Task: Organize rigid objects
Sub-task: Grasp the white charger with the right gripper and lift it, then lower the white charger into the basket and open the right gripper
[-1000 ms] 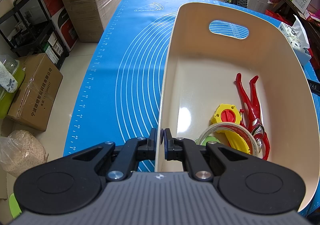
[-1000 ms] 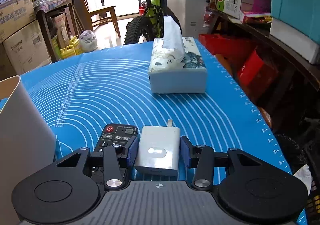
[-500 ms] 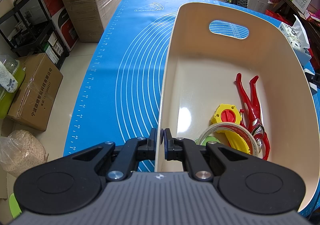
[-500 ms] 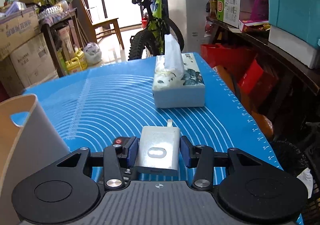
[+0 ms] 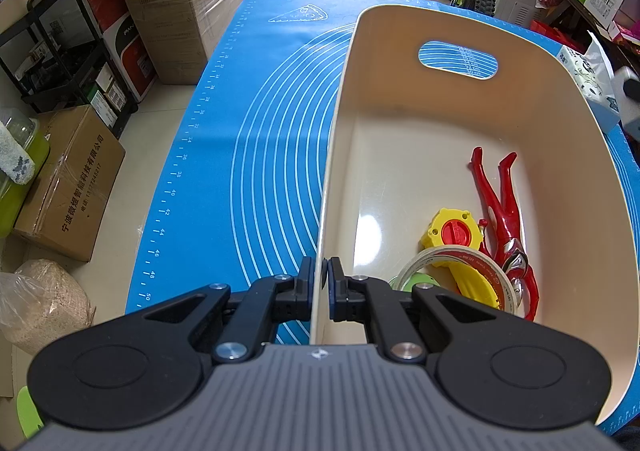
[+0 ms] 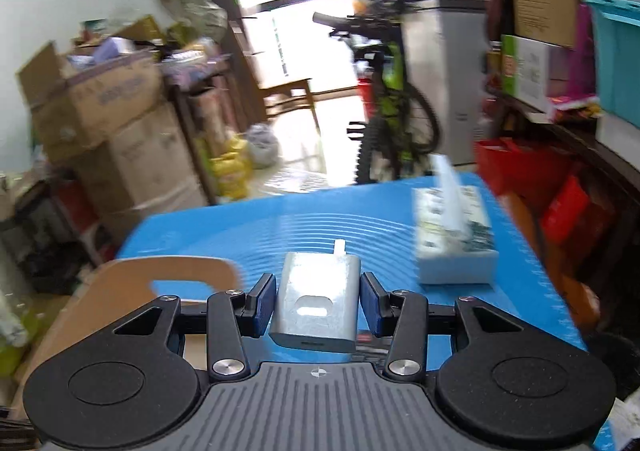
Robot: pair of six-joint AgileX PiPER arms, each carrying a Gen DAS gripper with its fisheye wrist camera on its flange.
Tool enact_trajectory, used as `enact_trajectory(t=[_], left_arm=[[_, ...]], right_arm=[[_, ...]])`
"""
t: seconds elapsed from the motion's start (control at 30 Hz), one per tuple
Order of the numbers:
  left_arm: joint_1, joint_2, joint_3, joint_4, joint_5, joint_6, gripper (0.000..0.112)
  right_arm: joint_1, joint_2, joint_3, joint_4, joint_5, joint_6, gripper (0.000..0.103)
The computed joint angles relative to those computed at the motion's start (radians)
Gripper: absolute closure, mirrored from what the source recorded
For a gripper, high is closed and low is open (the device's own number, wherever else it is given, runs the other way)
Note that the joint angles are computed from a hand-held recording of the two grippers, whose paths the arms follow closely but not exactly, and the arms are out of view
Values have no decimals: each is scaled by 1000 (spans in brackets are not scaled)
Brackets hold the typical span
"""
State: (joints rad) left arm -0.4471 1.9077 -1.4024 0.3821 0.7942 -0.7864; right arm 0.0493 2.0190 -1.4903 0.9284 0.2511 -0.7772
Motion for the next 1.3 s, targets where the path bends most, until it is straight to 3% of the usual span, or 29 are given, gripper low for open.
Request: enact_trajectory(t=[0.27,0.8,1.3], left_arm=[[2,-1,2,-3,-3,2,102],[0,-1,0,-8,-4,2,102],[-2,-2,1,-8,-2,-2,102]], right_arm=[[86,-28,-24,12,92,-34,53],[246,44,-56,-461,227,307,52],[261,85,-159,-525,419,352,52]])
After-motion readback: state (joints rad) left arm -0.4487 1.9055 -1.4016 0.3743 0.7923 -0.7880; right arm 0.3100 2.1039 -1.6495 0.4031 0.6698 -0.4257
